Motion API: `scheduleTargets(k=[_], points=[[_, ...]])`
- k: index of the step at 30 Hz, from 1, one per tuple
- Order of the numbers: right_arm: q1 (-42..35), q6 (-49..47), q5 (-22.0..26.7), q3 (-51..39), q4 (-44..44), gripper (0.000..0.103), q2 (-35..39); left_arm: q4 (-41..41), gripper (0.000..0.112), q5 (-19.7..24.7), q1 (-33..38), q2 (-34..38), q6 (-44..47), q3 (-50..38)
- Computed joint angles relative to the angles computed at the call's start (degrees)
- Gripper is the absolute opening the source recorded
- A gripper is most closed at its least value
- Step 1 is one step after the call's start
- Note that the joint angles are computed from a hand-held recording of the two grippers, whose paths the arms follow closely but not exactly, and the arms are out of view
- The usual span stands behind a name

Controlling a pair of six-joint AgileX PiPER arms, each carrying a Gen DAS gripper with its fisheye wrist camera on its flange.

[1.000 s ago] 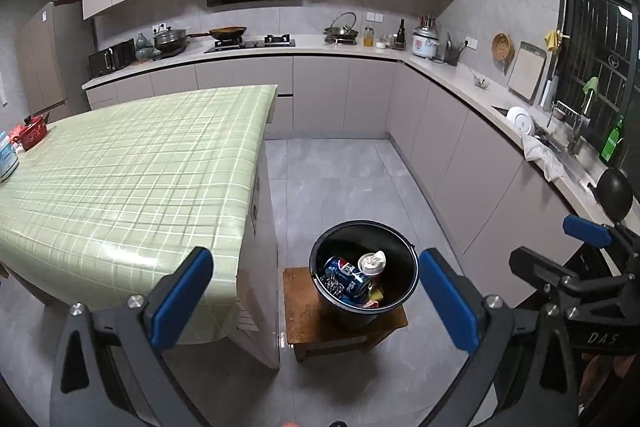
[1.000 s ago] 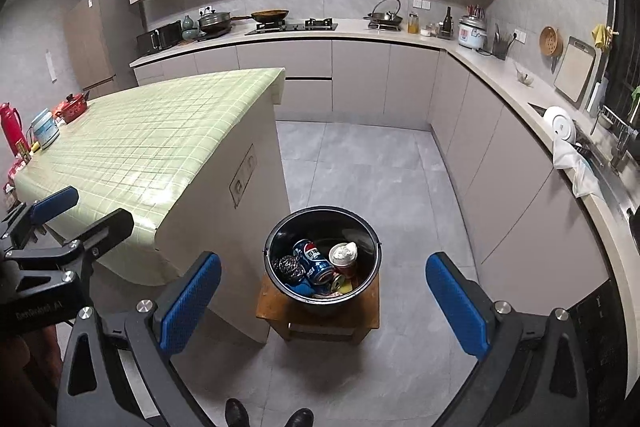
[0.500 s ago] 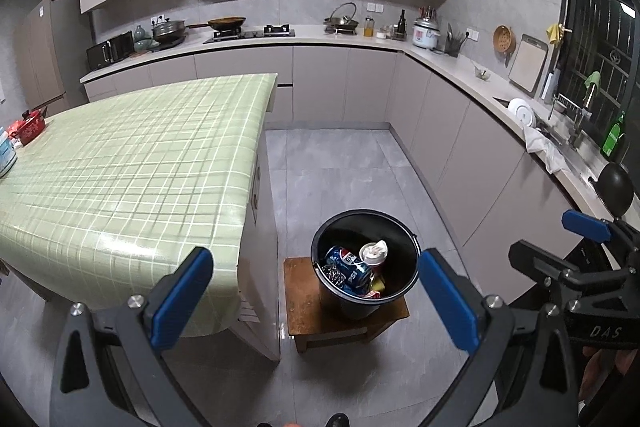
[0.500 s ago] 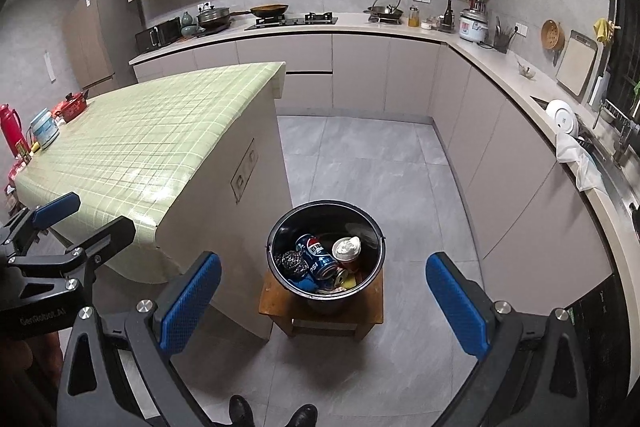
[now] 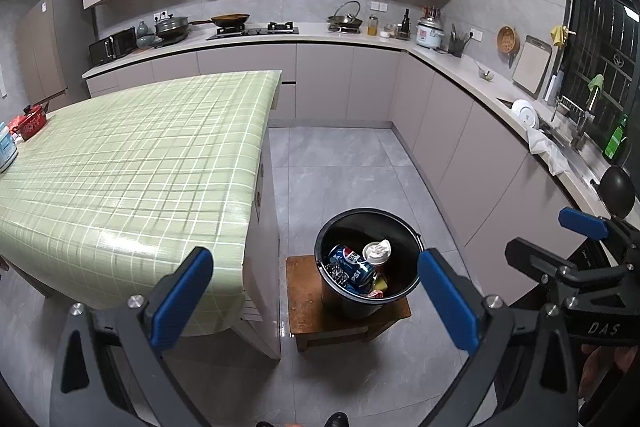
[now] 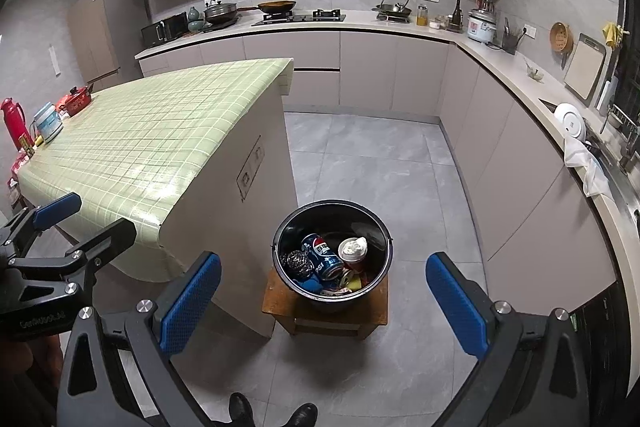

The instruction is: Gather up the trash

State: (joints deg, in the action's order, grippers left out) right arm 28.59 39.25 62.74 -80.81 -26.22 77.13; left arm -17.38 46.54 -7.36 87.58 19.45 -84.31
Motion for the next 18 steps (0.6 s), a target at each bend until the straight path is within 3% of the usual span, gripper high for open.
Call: scheduleTargets(k=[18], points=[[0.1,-0.5,0.1,-0.7,0.2,0.103,0.5,-0.6,0.103,0.4,-0.2,-0.3,0.7,-0.1]])
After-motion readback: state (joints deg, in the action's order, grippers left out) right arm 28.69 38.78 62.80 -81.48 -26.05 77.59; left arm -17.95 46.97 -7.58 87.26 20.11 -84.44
